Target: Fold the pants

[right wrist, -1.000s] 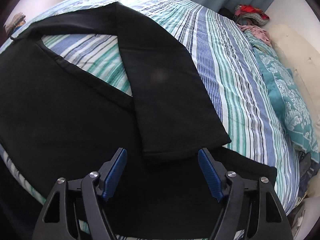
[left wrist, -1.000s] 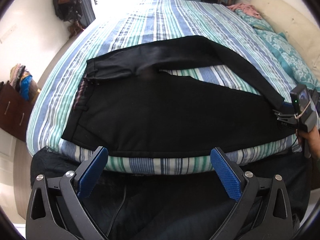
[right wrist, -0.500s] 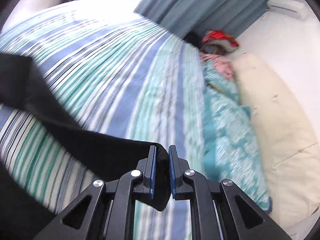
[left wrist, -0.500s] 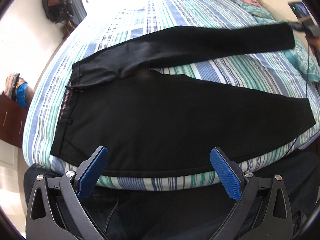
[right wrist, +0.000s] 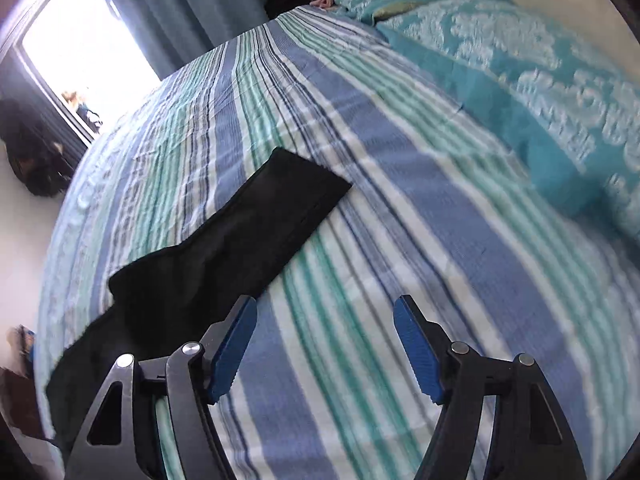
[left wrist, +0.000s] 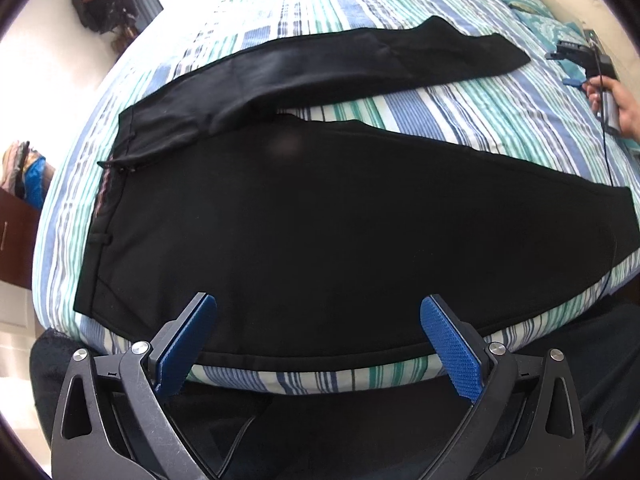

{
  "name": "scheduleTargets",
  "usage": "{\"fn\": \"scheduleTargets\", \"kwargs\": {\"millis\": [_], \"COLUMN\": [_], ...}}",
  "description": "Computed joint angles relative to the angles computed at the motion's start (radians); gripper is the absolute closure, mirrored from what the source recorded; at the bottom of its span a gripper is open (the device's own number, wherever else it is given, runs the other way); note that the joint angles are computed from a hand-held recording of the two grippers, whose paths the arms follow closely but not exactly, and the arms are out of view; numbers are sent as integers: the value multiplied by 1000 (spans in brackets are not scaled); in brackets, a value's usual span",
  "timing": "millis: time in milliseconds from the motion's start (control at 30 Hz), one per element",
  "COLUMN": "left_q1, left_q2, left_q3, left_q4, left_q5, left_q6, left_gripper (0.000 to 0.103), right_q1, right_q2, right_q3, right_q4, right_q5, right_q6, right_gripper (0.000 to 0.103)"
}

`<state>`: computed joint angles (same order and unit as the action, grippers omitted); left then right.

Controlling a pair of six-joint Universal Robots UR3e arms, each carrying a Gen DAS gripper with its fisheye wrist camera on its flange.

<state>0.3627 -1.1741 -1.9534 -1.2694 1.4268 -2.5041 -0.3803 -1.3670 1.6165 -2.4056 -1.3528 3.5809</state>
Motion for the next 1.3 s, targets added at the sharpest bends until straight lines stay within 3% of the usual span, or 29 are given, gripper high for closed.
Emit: {"fn": "scheduleTargets", "kwargs": {"millis": [67, 133, 433, 500, 567, 633, 667, 733, 833, 900, 933, 1000, 1100, 1133, 1200, 1300], "left_q1": [-3, -11, -82, -96, -100, -87, -82, -77, -64, -46, -39, -36, -97, -121, -160, -115], "left_q2": [-17, -32, -142, -167, -172, -156, -148, -146, -152, -201, -245, -370, -645, -741, -912, -902], "left_q3": [-14, -27, -15, -9, -9, -23, -31, -31, -13, 35, 67, 132, 226, 251, 305, 141], "left_q4": [34, 56, 121, 134, 140, 147, 146, 134, 150, 200, 249, 419, 804, 919, 999, 1234], "left_q5": [13, 35, 126, 136, 136, 117, 112, 109, 103, 88, 81, 77, 197, 247, 340, 269], "left_q6": [-19, -38, -111, -120, -120, -109, -102, -93, -94, -114, -139, -202, -304, -290, -181, -159], "left_gripper": [1, 1, 1, 1, 1, 1, 1, 1, 1, 1, 1, 1, 1, 1, 1, 1], "right_q1": [-16, -1, -56, -52, -18, 39, 51, 39, 59, 76, 90, 119, 155, 175, 225, 343], "right_q2": [48, 157, 514, 572, 593, 546, 520, 505, 505, 480, 452, 362, 201, 139, 6, -217], "right_q3": [79, 17, -317, -460, -617, -617, -576, -536, -519, -498, -463, -335, -138, -64, 99, 355], "right_q4": [-185, -275, -348, -205, -8, -12, -23, 22, 37, 29, 1, -101, -187, -215, -275, -347], "right_q5": [92, 85, 89, 95, 18, -197, -281, -281, -314, -339, -363, -395, -353, -342, -310, -304], "right_q6": [115, 182, 359, 300, 143, 24, 4, 33, 48, 62, 72, 83, 78, 81, 99, 161], "right_gripper": [34, 36, 49, 93, 94, 95, 94, 93, 78, 37, 34, 33, 32, 32, 32, 27]}}
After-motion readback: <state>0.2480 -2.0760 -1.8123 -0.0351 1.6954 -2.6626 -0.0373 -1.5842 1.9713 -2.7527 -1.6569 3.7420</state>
